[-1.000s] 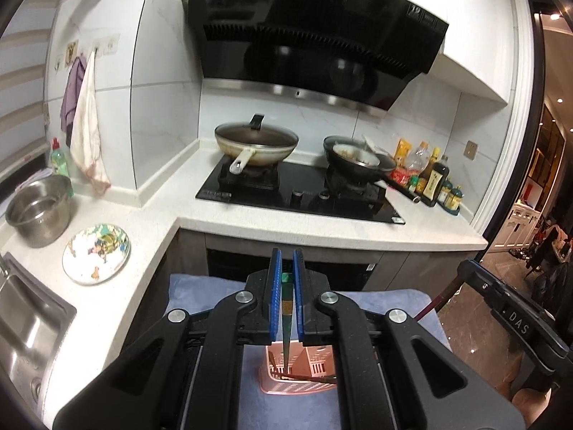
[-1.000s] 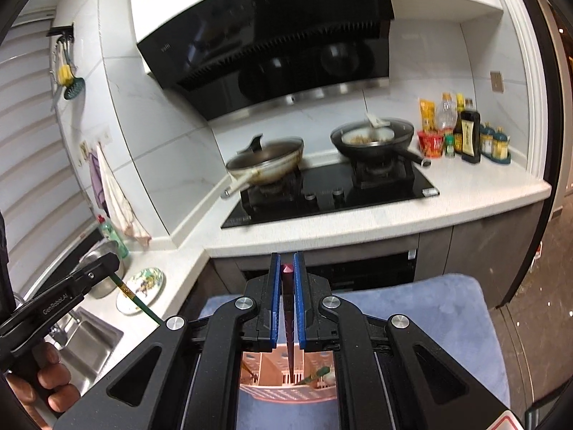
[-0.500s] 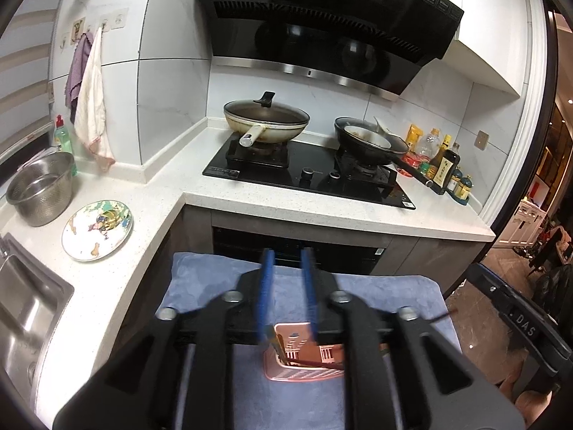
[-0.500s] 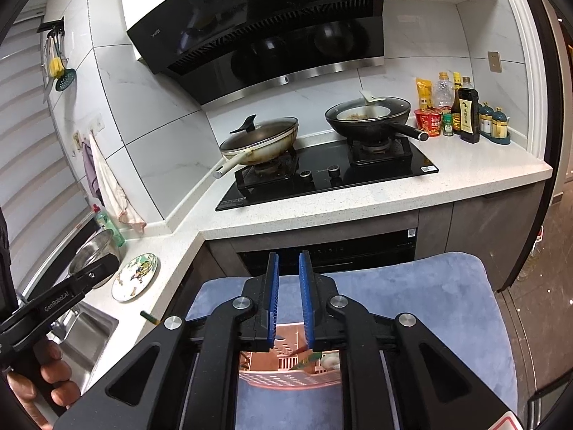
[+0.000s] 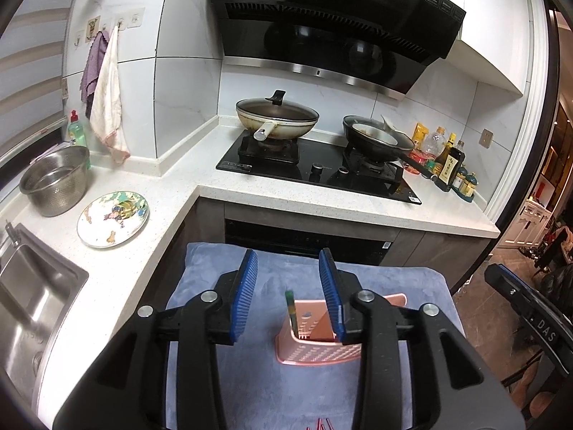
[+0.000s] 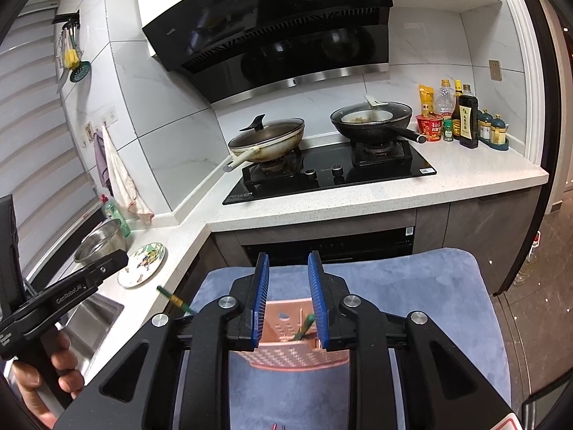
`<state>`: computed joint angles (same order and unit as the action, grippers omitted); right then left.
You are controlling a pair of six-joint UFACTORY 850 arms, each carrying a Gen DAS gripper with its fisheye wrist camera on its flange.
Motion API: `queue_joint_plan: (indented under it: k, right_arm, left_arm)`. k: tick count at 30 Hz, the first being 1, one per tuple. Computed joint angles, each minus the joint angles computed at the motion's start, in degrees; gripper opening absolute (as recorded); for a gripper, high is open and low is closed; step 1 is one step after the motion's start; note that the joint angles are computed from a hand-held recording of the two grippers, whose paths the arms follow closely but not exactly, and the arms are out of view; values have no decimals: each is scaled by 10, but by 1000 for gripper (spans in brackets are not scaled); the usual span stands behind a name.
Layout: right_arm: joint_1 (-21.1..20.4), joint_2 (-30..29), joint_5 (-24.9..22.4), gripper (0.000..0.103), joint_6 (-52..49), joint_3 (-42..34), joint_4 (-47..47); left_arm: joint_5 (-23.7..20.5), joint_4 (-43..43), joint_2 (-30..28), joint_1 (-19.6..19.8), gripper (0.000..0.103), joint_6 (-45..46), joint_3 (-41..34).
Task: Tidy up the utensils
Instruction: 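Insert both held chopsticks into the pink holder and open both tools, then withdraw both tools from the holder back toward the remaining chopsticks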
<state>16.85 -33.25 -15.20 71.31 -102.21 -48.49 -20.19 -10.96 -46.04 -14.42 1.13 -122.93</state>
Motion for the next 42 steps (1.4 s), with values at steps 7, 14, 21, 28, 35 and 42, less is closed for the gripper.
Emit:
queue_joint_plan:
  k: [7, 14, 21, 28, 35, 42]
  right_arm:
    - [11, 37, 10, 23, 75, 66, -67]
    - [19, 70, 23, 23, 129, 131, -106]
    - [31, 105, 26, 23, 169, 205, -133]
    - [43, 131, 36, 23, 215, 275, -148]
    - [57, 151, 35, 23, 241, 336, -145]
    - [68, 163, 35, 23, 284, 390, -154]
  left_arm:
    - [37, -23, 53, -1, 35, 28, 98]
    - [58, -60, 95, 2, 36, 64, 190]
    - [76, -115, 133, 5, 36, 118, 275]
    - [87, -168, 161, 0, 36, 168, 346]
    - [93, -204, 186, -3, 36, 201, 409]
    - [93, -226, 205, -5, 36, 220, 465]
